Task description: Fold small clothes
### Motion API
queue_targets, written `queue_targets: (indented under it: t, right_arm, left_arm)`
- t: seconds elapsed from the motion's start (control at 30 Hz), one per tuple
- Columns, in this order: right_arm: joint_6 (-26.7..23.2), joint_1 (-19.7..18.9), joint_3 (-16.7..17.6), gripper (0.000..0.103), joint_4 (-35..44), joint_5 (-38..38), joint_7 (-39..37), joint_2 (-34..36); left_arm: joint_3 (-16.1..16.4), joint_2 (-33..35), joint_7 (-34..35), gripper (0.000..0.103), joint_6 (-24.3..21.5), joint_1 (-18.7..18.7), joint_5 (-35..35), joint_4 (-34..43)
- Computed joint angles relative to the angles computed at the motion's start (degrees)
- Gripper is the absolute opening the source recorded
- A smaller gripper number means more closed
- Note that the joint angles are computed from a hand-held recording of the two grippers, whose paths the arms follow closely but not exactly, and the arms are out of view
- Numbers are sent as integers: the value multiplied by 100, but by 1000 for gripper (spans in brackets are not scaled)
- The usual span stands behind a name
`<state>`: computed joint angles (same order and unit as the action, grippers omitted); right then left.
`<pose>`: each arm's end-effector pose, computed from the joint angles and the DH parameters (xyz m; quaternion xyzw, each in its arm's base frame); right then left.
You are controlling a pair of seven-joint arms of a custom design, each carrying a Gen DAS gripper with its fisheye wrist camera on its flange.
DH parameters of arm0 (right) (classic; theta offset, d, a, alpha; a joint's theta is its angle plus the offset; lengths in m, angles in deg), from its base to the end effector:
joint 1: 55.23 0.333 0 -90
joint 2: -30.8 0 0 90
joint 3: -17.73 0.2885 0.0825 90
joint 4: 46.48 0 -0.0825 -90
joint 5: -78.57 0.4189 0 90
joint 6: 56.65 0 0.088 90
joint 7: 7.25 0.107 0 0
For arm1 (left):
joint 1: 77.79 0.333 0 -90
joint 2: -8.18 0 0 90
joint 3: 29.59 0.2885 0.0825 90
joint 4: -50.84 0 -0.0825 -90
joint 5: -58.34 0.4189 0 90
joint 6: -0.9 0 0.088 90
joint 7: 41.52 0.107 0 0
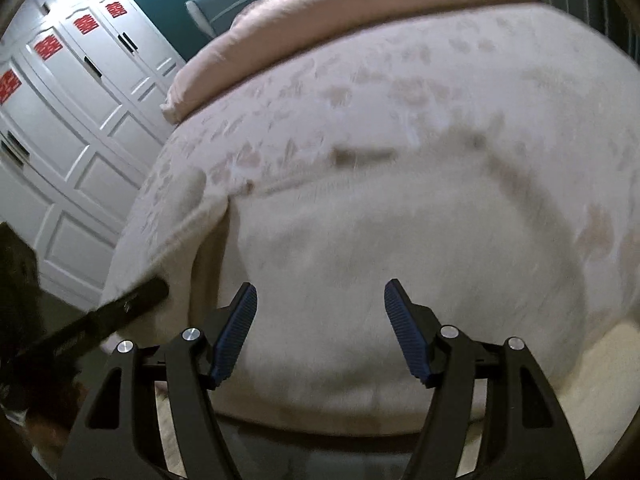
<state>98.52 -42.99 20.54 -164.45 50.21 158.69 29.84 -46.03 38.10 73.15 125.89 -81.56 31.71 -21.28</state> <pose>0.5961 0.1776 0.4726 -0.4012 0.8424 -0.1675 0.3183 0.7271 -0.2321 0.4893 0.4696 -0.8146 0.3380 0.0399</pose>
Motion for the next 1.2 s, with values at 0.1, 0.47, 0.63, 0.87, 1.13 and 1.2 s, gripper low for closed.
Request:
queue_targets:
  t: [0.1, 0.47, 0.63, 0.87, 1.13, 1.2]
  right_arm:
    - [-115, -105, -44, 64, -227, -321, 406, -295]
    - [225, -755, 257, 69, -1799, 309, 751, -1644]
    - [1067, -205, -154, 79, -939, 1883, -1124, -592]
    - [-48, 145, 6, 79, 1719, 3286, -3482, 1342]
    - [-902, 405, 27, 79, 2979, 3234, -3680, 2258]
    - [-1122, 405, 18, 79, 3232, 3282, -3644, 2486]
  left_arm:
    - [-184, 89, 248, 8, -122, -71, -147, 194]
    - [-282, 83, 601, 0, -859, -390, 1, -209]
    - [-29, -861, 1044, 38, -142, -56, -391, -1189]
    - [642, -1155, -322, 51, 763, 251, -1, -1655]
    - [586, 15, -1956, 58, 177, 1000, -471, -669]
    - [517, 314, -2104, 61, 171, 1046, -449, -421]
